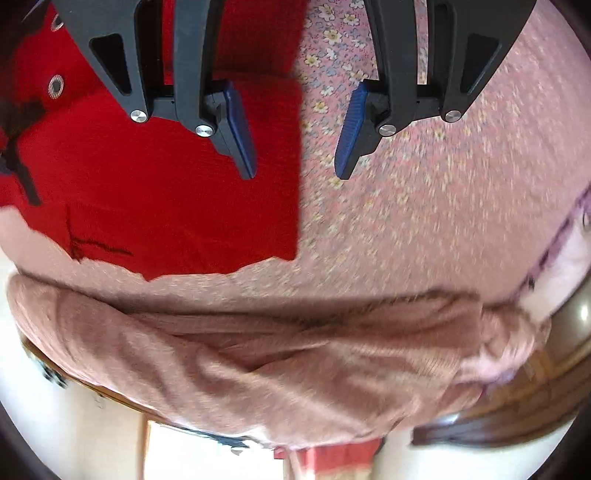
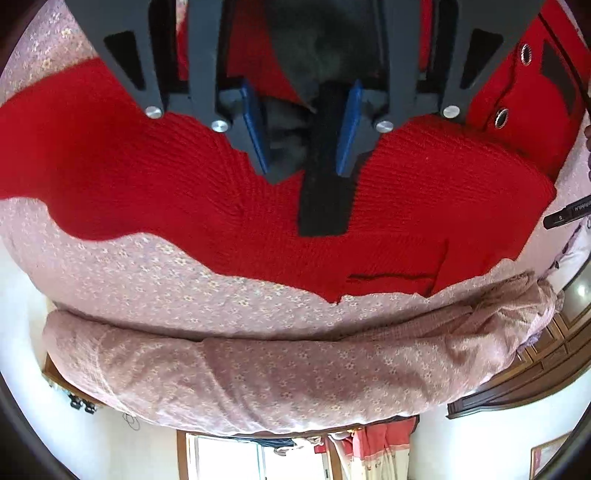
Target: Fold small clothes
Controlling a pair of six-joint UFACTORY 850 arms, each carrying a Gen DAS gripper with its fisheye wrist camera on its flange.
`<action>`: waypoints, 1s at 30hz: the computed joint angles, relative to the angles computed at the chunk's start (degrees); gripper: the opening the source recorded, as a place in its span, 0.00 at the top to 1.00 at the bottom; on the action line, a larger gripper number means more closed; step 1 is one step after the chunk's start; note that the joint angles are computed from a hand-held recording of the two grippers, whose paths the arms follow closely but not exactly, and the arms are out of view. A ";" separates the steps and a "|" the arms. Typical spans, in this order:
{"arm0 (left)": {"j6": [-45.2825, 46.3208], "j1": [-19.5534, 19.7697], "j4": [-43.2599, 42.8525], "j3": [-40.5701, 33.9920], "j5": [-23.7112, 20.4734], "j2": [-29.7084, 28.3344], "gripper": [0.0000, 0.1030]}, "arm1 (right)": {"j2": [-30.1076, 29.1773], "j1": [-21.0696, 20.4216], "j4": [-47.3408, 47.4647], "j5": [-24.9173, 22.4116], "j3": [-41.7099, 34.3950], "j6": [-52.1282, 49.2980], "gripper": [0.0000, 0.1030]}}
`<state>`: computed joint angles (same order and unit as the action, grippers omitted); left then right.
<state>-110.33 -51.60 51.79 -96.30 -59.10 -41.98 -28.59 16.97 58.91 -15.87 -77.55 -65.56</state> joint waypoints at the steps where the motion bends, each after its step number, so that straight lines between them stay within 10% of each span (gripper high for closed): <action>1: 0.76 -0.10 0.03 -0.49 -0.41 -0.37 0.63 | 0.32 -0.68 0.87 -1.07 0.36 -0.46 0.61; 10: 4.24 -1.29 0.08 -2.03 4.36 -1.97 0.63 | 4.41 -10.33 17.52 -7.53 6.88 -13.27 0.58; 15: 7.43 -2.81 -0.59 -9.05 -1.29 -7.77 0.60 | 6.31 -18.56 23.48 -9.22 10.10 -19.47 0.42; 23: 6.25 -2.39 -1.04 -8.26 0.27 -7.52 0.55 | 2.64 -34.79 32.30 -14.25 7.71 -12.38 0.37; 30: 4.61 -2.20 -0.21 -6.47 2.21 -6.53 0.54 | -5.36 -39.65 36.64 -23.50 -1.03 -3.98 0.37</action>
<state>-105.72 -53.80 51.59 -102.77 -56.89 -48.51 -33.96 -22.68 95.55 -39.37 -78.57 -69.54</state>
